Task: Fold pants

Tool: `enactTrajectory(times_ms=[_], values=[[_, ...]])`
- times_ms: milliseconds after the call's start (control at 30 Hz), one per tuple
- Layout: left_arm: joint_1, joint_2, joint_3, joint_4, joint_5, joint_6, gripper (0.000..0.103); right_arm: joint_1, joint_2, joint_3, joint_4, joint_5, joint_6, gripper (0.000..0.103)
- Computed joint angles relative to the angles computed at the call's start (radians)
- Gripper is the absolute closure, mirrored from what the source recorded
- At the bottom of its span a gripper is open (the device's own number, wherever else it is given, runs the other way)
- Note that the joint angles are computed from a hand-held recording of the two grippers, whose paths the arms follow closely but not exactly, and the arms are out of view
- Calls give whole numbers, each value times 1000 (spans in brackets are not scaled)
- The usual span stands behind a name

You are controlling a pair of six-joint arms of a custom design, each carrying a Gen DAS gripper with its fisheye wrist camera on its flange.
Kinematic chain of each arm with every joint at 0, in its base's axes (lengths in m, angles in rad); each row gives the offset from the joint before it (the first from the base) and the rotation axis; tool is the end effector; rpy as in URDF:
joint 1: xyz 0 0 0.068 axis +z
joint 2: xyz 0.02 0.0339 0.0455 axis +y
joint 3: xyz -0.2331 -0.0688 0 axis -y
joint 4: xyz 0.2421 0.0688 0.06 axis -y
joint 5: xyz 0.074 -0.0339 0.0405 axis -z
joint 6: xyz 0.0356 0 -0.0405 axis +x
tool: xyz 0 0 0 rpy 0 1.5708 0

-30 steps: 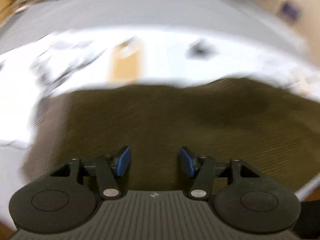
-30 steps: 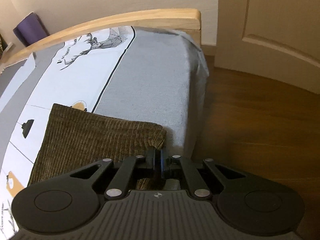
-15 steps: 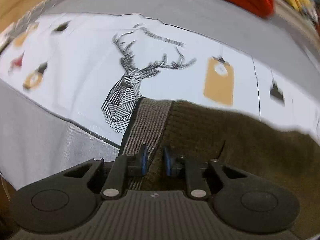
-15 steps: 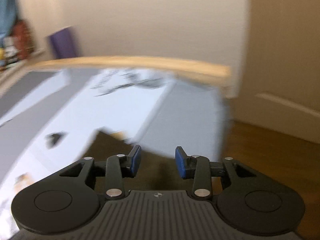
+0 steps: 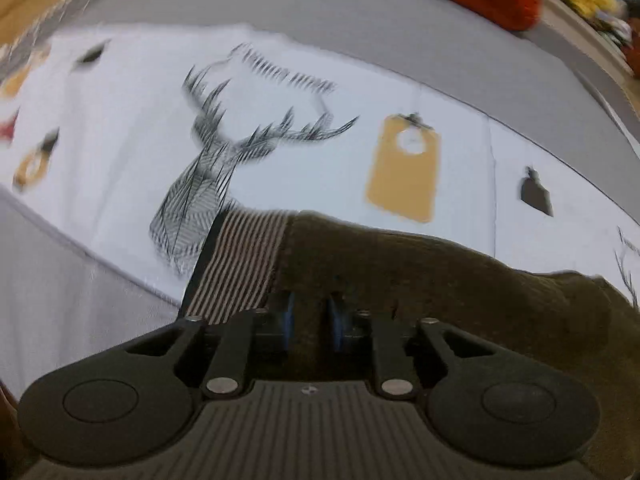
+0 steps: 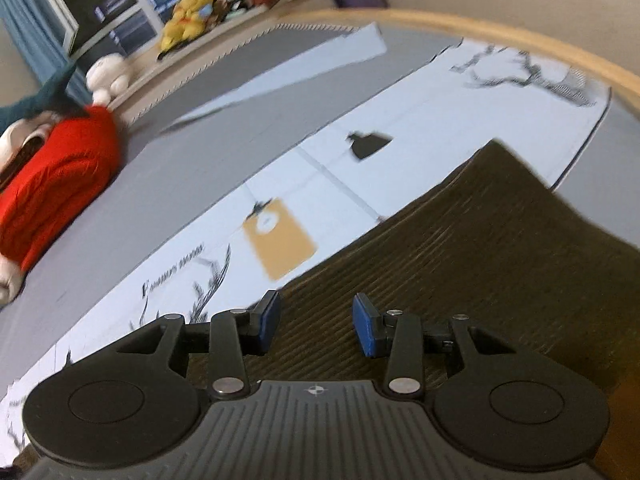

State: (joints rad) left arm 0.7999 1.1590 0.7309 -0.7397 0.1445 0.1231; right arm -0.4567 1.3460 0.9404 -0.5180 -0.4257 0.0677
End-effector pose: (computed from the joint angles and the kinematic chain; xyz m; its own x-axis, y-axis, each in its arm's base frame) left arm 0.1533 0.1504 0.1807 -0.7184 -0.5652 -0.4055 -0.5867 0.8055 -0.0833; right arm 0.2563 -0.1096 0.2154 -0.7023 0.4137 -0.5793 0.2262 0.9013 0.3695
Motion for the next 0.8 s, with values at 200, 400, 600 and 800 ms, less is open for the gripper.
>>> enactTrajectory(times_ms=[200, 400, 600, 800], values=[[-210, -183, -62, 1, -56, -26, 50, -130, 13, 0, -18, 18, 11, 60], [-523, -348, -112, -100, 6, -52, 45, -350, 96, 11, 9, 57, -6, 59], [-798, -395, -155, -84, -120, -142, 45, -579, 268, 95, 2, 108, 146, 57], [-798, -339, -171, -29, -115, -155, 43, -681, 291, 98, 8, -25, 232, 51]])
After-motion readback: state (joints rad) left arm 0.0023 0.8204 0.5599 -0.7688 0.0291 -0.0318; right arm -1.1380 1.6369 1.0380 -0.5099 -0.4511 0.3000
